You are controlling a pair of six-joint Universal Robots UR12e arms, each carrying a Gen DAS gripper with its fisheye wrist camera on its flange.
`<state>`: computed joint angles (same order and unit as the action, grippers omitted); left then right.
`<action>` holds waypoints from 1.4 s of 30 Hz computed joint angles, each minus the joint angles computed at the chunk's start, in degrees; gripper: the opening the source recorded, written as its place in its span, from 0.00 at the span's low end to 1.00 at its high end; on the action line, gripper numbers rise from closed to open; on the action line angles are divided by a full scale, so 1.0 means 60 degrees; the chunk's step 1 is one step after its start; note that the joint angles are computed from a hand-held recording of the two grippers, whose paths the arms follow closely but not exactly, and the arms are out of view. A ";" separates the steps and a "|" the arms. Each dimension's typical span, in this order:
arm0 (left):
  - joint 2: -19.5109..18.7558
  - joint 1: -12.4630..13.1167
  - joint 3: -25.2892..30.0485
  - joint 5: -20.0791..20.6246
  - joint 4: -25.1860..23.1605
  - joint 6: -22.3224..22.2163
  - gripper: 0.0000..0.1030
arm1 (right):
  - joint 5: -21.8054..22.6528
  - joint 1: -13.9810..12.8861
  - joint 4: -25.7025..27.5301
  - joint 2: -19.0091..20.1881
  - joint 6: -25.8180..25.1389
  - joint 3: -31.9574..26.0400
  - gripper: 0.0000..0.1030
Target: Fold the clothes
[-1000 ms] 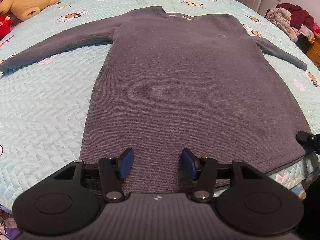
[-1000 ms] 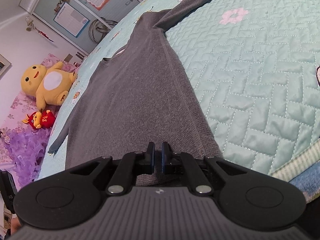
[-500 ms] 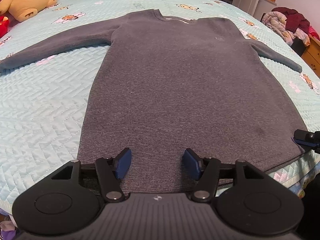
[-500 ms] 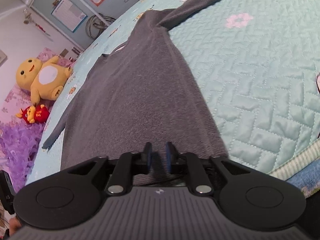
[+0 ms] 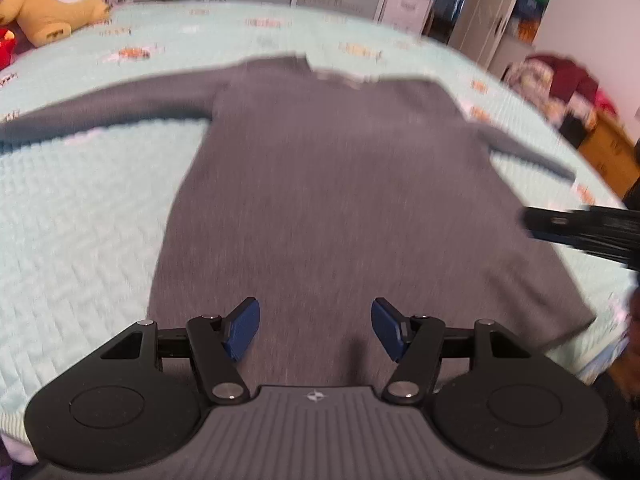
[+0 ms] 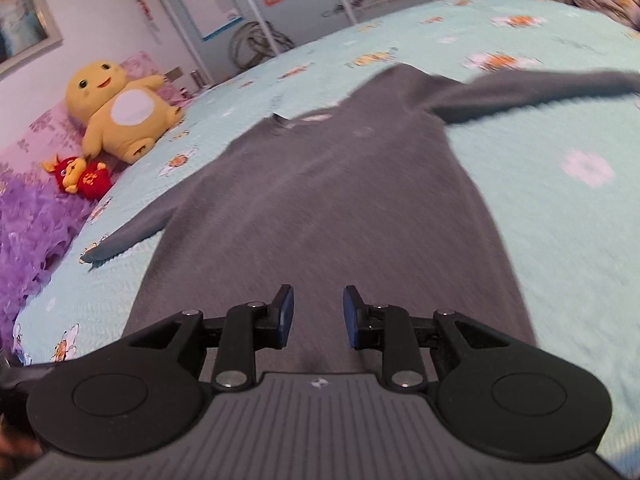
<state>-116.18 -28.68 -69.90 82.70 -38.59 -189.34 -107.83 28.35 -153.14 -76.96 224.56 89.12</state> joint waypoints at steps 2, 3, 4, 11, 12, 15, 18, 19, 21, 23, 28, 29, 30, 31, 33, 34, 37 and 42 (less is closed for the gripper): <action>-0.0126 -0.0013 0.0162 0.0307 0.0132 0.0090 0.64 | 0.0169 -0.0140 -0.0046 0.0384 -0.0311 -0.0503 0.27; -0.0223 -0.0020 0.0311 0.0484 -0.0049 0.0146 0.64 | 0.0265 -0.0215 -0.0080 0.0574 -0.0440 -0.0747 0.27; -0.0322 -0.0010 0.0470 0.0606 -0.0343 0.0119 0.64 | 0.0355 -0.0288 -0.0105 0.0767 -0.0563 -0.0999 0.27; -0.0081 0.0045 -0.0248 0.0583 0.0131 0.0155 0.66 | 0.0349 -0.0560 0.0171 0.2030 -0.1355 -0.2475 0.33; 0.0010 0.0052 -0.0422 0.0547 0.0314 0.0228 0.66 | 0.0214 -0.0566 0.0364 0.2147 -0.1463 -0.2587 0.34; 0.0159 0.0156 -0.0659 0.0246 0.0663 0.0138 0.66 | 0.0109 -0.0504 0.0189 0.2111 -0.1636 -0.2239 0.34; -0.0019 0.0354 -0.0427 -0.0010 0.1251 -0.0698 0.66 | 0.0127 -0.0427 -0.0201 0.1995 -0.1931 -0.1857 0.39; -0.0158 0.0403 -0.0226 -0.0014 0.1426 -0.0973 0.66 | 0.0091 -0.0409 -0.0254 0.1982 -0.2007 -0.1866 0.39; -0.0471 0.0460 0.0267 0.0027 0.1603 -0.1409 0.66 | -0.0121 -0.0414 -0.0483 0.2048 -0.2289 -0.1978 0.40; -0.0822 0.0446 0.0823 0.0104 0.1627 -0.1520 0.66 | -0.0430 -0.0454 -0.0821 0.2193 -0.2685 -0.2171 0.44; -0.1573 0.0137 0.1777 0.0542 0.1261 -0.0705 0.66 | -0.0751 -0.0726 -0.0451 0.2513 -0.2421 -0.2346 0.55; -0.1647 0.0088 0.1826 0.0628 0.1052 -0.0606 0.66 | -0.0674 -0.0747 -0.0870 0.2479 -0.2239 -0.2118 0.56; -0.1700 0.0053 0.1829 0.0714 0.0821 -0.0532 0.66 | -0.0599 -0.0763 -0.0976 0.2431 -0.2167 -0.2035 0.56; -0.1744 0.0021 0.1672 0.0798 0.0989 -0.0479 0.67 | -0.0524 -0.0778 -0.1082 0.2383 -0.2094 -0.1954 0.56; -0.1635 -0.0072 0.1158 0.1082 0.1939 -0.0052 0.69 | -0.0429 -0.0783 -0.1164 0.2301 -0.2016 -0.1827 0.56; -0.1578 -0.0098 0.1033 0.1161 0.2112 0.0032 0.69 | -0.0417 -0.0761 -0.1074 0.2254 -0.2073 -0.1796 0.56; -0.1577 -0.0145 0.1444 0.1337 0.1131 -0.0154 0.69 | -0.0388 -0.0682 -0.0869 0.2115 -0.2309 -0.1683 0.57; -0.1912 -0.0135 0.2154 0.1067 0.1330 0.0204 0.74 | -0.0295 -0.0627 -0.0947 0.1938 -0.2514 -0.1503 0.60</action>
